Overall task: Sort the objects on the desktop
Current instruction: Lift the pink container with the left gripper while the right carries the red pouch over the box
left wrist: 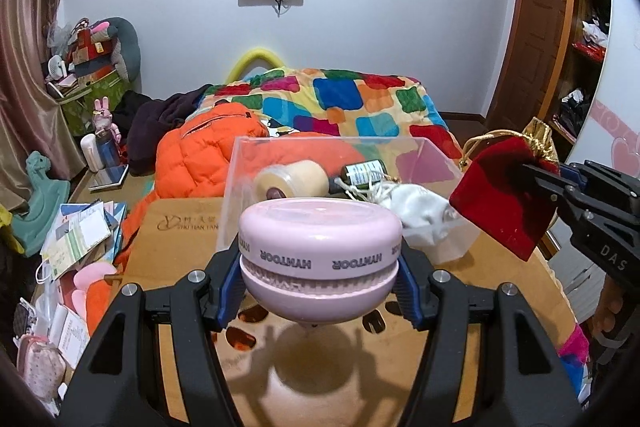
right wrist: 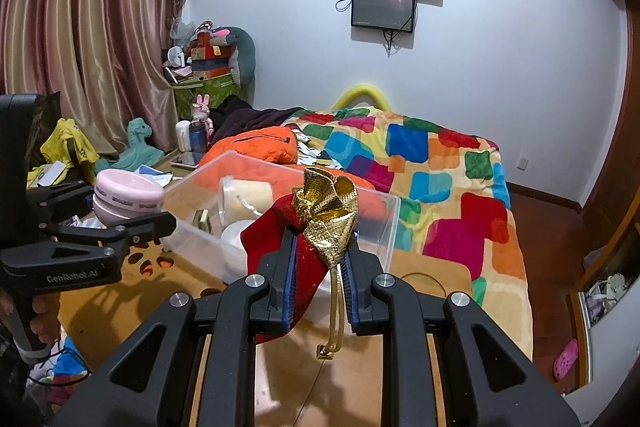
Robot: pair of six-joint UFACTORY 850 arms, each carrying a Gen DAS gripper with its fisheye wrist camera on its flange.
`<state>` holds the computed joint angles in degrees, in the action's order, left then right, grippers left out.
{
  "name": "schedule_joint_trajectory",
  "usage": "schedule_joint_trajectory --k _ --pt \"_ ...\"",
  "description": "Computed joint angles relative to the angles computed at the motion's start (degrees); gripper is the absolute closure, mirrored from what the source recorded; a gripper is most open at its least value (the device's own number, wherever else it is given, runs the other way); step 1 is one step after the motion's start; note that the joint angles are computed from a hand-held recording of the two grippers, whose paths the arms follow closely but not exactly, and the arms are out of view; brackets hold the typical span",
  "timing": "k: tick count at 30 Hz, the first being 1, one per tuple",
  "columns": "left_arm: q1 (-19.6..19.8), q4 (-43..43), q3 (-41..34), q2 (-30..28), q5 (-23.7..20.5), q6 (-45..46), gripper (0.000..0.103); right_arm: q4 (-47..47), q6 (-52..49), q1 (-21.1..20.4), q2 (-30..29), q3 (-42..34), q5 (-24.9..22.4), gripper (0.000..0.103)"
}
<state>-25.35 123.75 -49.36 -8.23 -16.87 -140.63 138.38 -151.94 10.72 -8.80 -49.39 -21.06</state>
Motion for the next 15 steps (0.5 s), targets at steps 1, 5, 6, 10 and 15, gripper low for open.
schedule_joint_trajectory --k 1,5,6,10,15 --pt "0.27 -0.07 -0.42 -0.26 0.18 0.37 0.041 0.06 -0.08 0.10 -0.42 -0.48 0.16 0.085" --pt "1.20 0.42 -1.94 -1.27 0.83 0.78 0.041 -0.60 0.48 0.44 -2.40 -2.61 0.79 0.085" --pt "1.42 1.00 -2.25 -1.51 0.95 0.40 0.041 -1.17 1.08 0.52 -2.91 -3.20 0.93 0.085" --pt "2.33 2.89 -3.91 -2.85 1.53 -0.89 0.041 -2.91 3.07 0.87 -5.30 -5.77 1.36 0.085" --pt "3.11 3.42 -6.47 -5.31 2.39 -0.52 0.041 -5.76 5.97 1.32 -8.11 -8.95 1.91 0.085"
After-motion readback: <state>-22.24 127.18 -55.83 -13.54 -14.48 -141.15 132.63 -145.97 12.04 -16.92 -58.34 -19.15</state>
